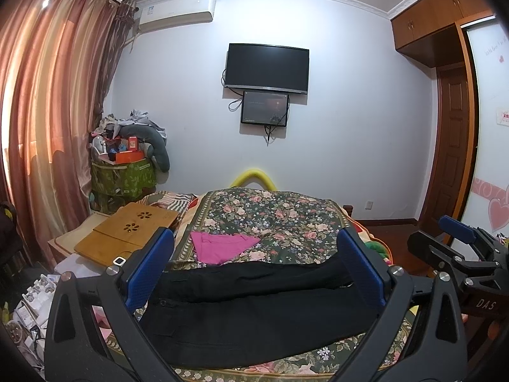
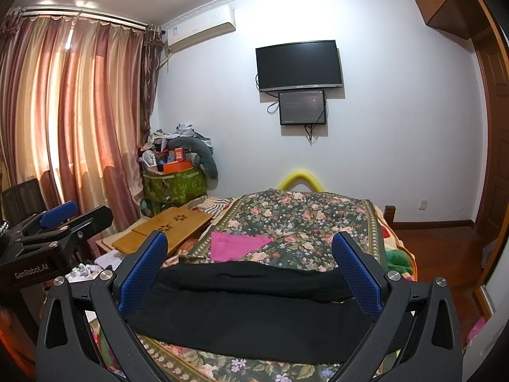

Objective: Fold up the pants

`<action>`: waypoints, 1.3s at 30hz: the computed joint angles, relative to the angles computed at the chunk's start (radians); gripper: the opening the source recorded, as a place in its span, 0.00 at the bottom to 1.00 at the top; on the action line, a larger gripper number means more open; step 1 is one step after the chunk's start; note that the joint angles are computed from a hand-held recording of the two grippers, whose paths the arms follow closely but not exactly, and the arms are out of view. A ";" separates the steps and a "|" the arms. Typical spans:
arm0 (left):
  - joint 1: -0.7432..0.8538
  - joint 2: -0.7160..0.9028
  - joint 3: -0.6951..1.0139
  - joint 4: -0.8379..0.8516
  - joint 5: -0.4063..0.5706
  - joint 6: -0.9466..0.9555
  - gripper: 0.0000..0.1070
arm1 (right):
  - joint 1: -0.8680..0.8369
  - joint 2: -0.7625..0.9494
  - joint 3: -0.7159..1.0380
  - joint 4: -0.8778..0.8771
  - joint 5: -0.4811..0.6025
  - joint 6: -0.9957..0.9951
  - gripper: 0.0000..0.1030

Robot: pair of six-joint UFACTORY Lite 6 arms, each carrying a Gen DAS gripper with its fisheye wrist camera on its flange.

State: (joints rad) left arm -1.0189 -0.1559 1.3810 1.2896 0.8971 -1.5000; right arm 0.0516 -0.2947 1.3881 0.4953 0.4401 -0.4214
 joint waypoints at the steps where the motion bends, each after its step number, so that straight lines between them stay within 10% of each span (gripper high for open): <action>1: 0.004 0.003 0.004 -0.004 -0.004 0.003 0.96 | 0.001 -0.002 -0.002 -0.002 -0.001 0.003 0.99; 23: 0.094 0.047 0.073 -0.096 -0.082 0.083 0.96 | -0.033 0.044 0.026 0.027 0.026 -0.018 1.00; 39: 0.492 0.339 0.304 -0.515 -0.396 0.493 0.96 | -0.052 0.293 0.160 -0.034 0.011 0.007 1.00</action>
State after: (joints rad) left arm -0.5269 0.1829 1.6846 0.7743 0.5014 -1.0070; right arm -0.0003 -0.0018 1.5478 0.4615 0.4507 -0.4144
